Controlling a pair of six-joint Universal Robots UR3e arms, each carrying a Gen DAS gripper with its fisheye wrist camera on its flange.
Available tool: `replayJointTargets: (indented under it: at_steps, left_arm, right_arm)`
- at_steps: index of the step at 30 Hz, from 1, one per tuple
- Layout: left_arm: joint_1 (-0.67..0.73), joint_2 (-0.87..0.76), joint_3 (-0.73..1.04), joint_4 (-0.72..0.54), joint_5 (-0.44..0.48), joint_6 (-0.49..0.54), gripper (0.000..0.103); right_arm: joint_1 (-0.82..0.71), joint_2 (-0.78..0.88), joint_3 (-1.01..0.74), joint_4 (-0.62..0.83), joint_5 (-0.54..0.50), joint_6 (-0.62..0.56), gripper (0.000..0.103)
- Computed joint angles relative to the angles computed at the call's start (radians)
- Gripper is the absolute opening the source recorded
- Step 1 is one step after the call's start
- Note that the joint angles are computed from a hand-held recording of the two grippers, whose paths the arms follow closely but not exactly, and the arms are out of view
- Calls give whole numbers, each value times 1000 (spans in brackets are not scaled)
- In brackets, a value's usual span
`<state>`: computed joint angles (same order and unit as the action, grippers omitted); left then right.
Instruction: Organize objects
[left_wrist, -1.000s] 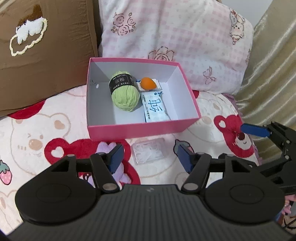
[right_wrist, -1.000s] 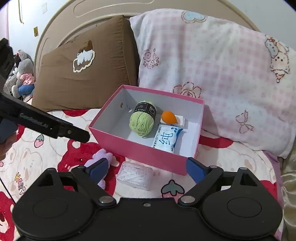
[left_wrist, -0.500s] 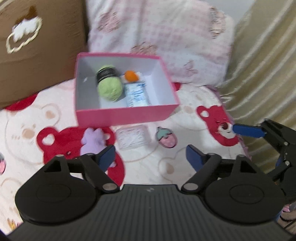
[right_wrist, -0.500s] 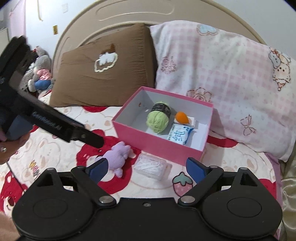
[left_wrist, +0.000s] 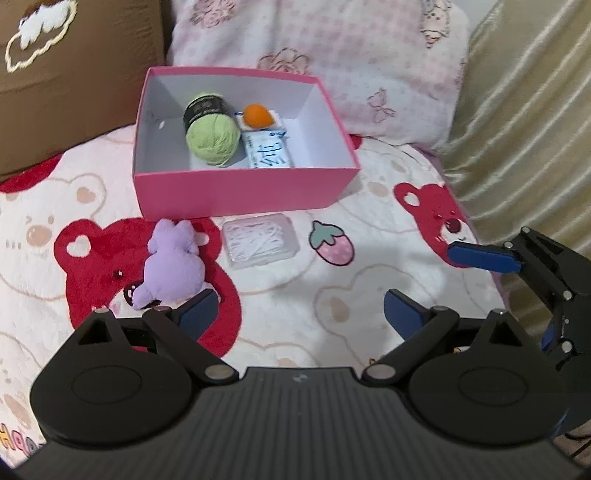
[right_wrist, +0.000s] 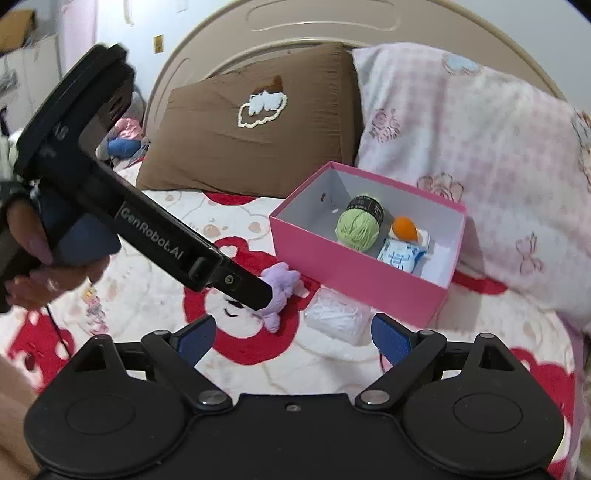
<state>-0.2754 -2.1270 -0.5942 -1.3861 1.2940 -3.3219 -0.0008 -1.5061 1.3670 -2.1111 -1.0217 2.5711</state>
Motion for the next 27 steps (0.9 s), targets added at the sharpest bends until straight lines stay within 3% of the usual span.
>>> replayJointTargets:
  at_steps: [5, 7, 12, 20, 27]
  left_arm:
    - [-1, 29, -187, 176, 8, -42, 96]
    - [-14, 19, -213, 217, 43, -58, 96]
    - [-4, -39, -183, 254, 29, -67, 96]
    - [-14, -73, -235, 390, 40, -37, 95]
    - [-30, -178, -121, 406, 99, -16, 95]
  right_arm:
    - [30, 71, 53, -133, -44, 21, 93]
    - [12, 103, 56, -144, 6, 24, 93]
    - [-11, 152, 61, -148, 89, -21, 93]
    - [-10, 260, -27, -141, 108, 76, 93]
    - [40, 339, -127, -127, 33, 45, 93]
